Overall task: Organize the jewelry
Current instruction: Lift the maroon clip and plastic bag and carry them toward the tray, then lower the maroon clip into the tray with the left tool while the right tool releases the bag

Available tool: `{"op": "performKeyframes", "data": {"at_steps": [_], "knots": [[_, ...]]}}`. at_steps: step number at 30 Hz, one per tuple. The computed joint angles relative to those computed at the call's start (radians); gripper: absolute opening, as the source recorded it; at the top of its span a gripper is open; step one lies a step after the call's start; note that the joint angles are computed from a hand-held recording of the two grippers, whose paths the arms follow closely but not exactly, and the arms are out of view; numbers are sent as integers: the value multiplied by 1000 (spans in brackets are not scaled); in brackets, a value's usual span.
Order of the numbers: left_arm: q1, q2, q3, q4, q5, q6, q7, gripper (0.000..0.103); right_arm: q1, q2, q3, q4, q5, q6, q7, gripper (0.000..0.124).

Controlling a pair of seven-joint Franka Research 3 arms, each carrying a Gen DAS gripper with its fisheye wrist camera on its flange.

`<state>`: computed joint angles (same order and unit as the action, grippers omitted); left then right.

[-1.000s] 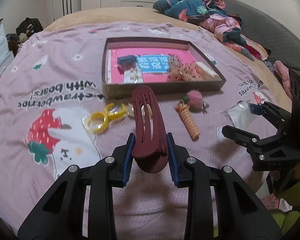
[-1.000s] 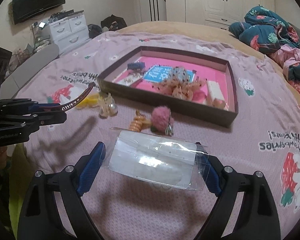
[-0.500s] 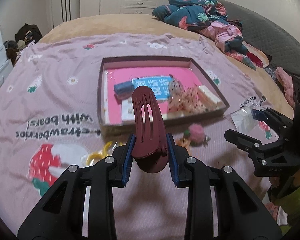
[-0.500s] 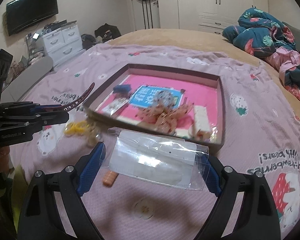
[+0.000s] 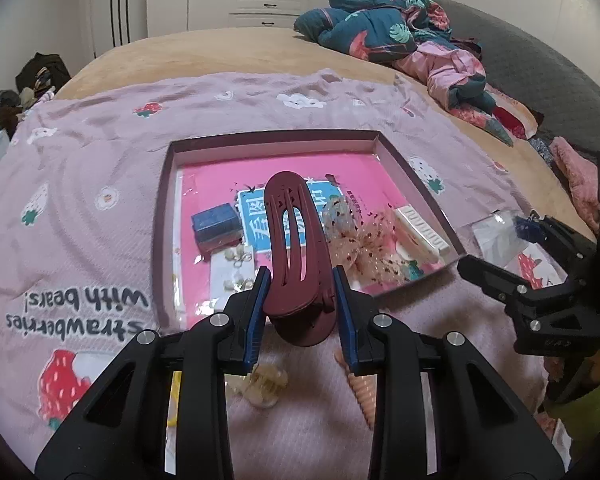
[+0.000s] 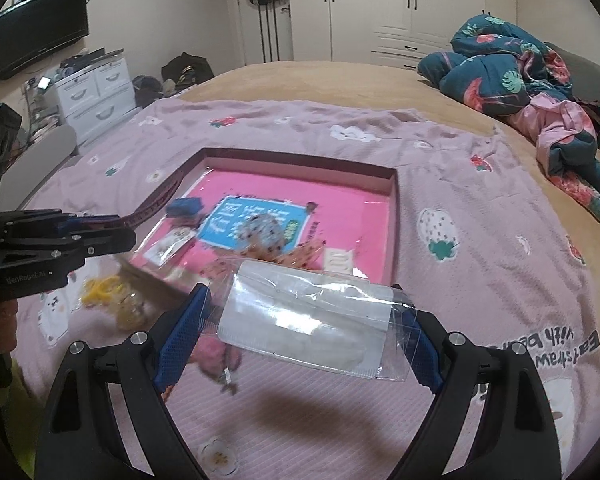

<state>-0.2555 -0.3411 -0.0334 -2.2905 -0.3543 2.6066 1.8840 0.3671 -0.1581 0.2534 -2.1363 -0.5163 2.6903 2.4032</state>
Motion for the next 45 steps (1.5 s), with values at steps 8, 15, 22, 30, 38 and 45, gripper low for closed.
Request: {"op": "performKeyframes", "data": {"at_steps": [8,15,22,30,38,45], "knots": [[12,80,-18,49,-1,17,-8,23,-7,42,-20,37,-29,-10,7,87],[33,141,-40,88,-7,15,-5,23,8,103,-54,97,-56,-25,12,87],[51,181,-57,112,-32,13,19,23,41,183,-98,177,-42,-43,-27,87],[79,213,-67,129,-47,16,20,23,80,266,-144,257,24,-51,-92,87],[94,191,-63,110,-66,16,28,23,111,332,-175,319,99,-66,-148,88],[97,148,-44,82,-67,12,23,26,135,358,-187,344,158,-79,-181,91]]}}
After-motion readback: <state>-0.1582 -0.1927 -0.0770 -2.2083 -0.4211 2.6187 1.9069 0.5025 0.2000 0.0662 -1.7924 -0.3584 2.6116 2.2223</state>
